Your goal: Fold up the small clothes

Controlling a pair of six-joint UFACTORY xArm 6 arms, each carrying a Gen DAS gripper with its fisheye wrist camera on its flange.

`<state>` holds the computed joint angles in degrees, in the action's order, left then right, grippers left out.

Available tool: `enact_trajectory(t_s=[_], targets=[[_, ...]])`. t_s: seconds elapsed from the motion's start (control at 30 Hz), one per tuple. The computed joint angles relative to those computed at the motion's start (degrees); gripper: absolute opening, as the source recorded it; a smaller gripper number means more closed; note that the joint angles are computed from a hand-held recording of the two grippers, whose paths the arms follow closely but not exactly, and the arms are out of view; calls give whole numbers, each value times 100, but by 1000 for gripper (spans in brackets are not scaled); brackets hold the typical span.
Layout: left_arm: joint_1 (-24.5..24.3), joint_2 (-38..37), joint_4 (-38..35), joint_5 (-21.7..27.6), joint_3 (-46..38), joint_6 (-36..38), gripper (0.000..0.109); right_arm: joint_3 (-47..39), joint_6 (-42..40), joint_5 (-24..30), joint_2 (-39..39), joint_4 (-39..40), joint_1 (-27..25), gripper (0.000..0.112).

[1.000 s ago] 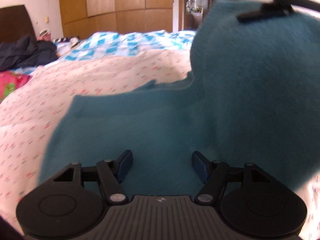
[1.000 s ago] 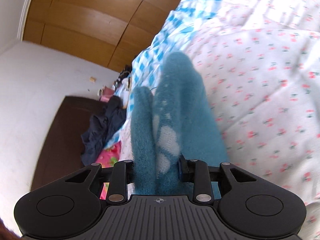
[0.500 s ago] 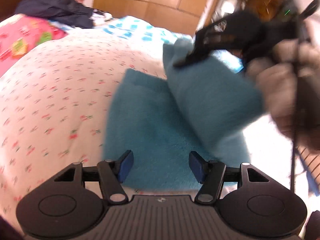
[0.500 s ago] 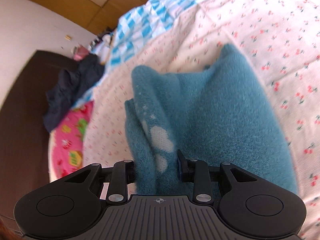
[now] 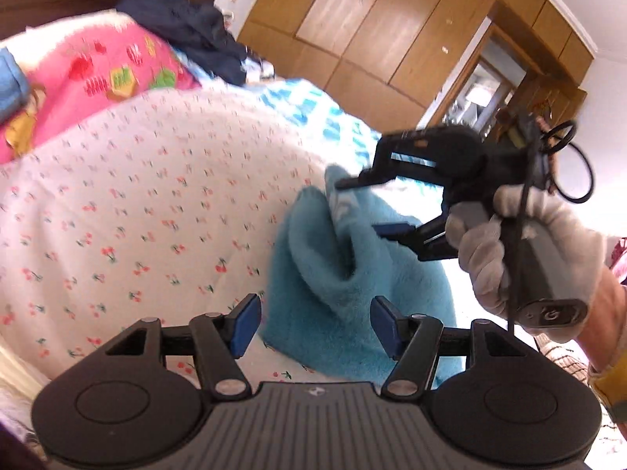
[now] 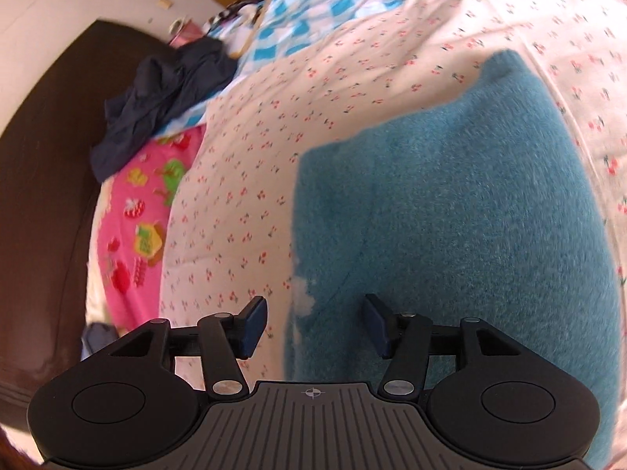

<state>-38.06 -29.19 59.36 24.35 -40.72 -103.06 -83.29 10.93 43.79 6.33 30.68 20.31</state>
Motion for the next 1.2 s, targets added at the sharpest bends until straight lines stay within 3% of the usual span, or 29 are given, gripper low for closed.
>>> enact_trajectory(t_s=[0.13,0.27,0.4,0.47,0.53,0.63,0.77,1.03,1.2], targets=[[70,14,941,-107,-154,-620,66,-228,-463,271,45,-378,16,54],[308,619,1270,-543,-690,-297,66,-557,-683,549,248,-792,71,53],[547,1277,-220,-732,-1015,1145,64,-1144,-792,941,642,-1222,171,54],[639,1382,-1336,-811,-914,1869,58,-1253,-817,910,754,-1571,269,44],[640,1351,-2022,-611,-780,2266,51,-1314,-970,923,837,-1828,357,32],[710,1147,-2769,-700,-464,2566,45,-1285,-1156,1004,773,-1630,392,23],[632,972,-2593,-195,-458,2349,45,-1060,-1184,856,628,-1271,449,22],[543,1324,-2754,699,-894,2509,46,-858,-835,365,946,-647,559,22],[310,1274,-2283,1195,-1083,2267,46,-814,-1341,416,915,-30,395,23]])
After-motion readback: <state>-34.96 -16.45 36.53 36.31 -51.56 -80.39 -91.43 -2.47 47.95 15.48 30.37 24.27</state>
